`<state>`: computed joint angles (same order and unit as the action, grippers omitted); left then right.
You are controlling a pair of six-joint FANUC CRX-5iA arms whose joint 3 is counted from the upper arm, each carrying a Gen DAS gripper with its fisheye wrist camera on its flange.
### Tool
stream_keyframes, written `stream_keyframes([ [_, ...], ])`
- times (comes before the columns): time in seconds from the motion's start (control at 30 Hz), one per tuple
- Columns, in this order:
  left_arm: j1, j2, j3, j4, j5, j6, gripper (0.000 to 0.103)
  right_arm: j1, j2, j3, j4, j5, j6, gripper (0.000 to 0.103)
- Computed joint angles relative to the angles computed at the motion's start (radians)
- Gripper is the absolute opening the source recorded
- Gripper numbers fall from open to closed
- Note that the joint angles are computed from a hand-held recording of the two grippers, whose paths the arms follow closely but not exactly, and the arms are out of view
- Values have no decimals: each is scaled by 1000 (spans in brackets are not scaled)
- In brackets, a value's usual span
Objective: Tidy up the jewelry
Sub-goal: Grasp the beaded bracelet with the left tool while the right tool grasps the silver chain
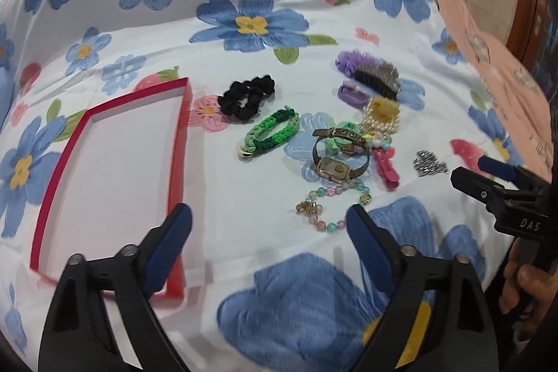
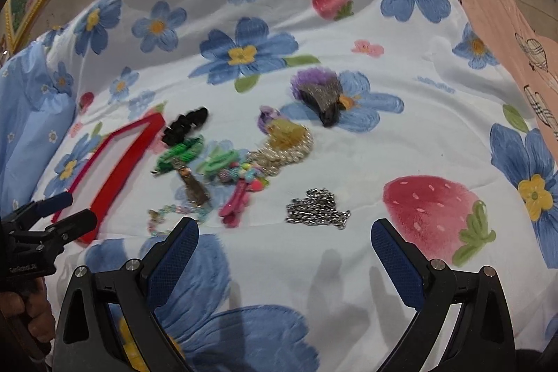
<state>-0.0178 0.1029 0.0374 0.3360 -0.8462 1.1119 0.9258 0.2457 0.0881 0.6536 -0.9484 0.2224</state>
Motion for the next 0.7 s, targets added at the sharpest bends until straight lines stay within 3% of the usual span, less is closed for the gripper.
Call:
stream_keyframes([
  [0.17, -13, 78, 73, -2, -68, -2, 80, -38, 51, 72, -100, -31, 95, 98],
  [0.43, -29, 172, 163, -3, -166, -10, 78, -87, 133, 186, -216, -112, 194, 74],
  [0.5, -32, 196, 186, 0, -196, -8, 68, -88, 151, 209, -224, -135, 220, 73],
  [0.63, -48, 209, 200, -22, -204, -22, 60, -81, 174, 230, -206, -172, 242, 67],
  [0.7, -51, 205, 189, -5, -203, -53, 43, -77, 179, 231, -191, -183, 244, 59],
])
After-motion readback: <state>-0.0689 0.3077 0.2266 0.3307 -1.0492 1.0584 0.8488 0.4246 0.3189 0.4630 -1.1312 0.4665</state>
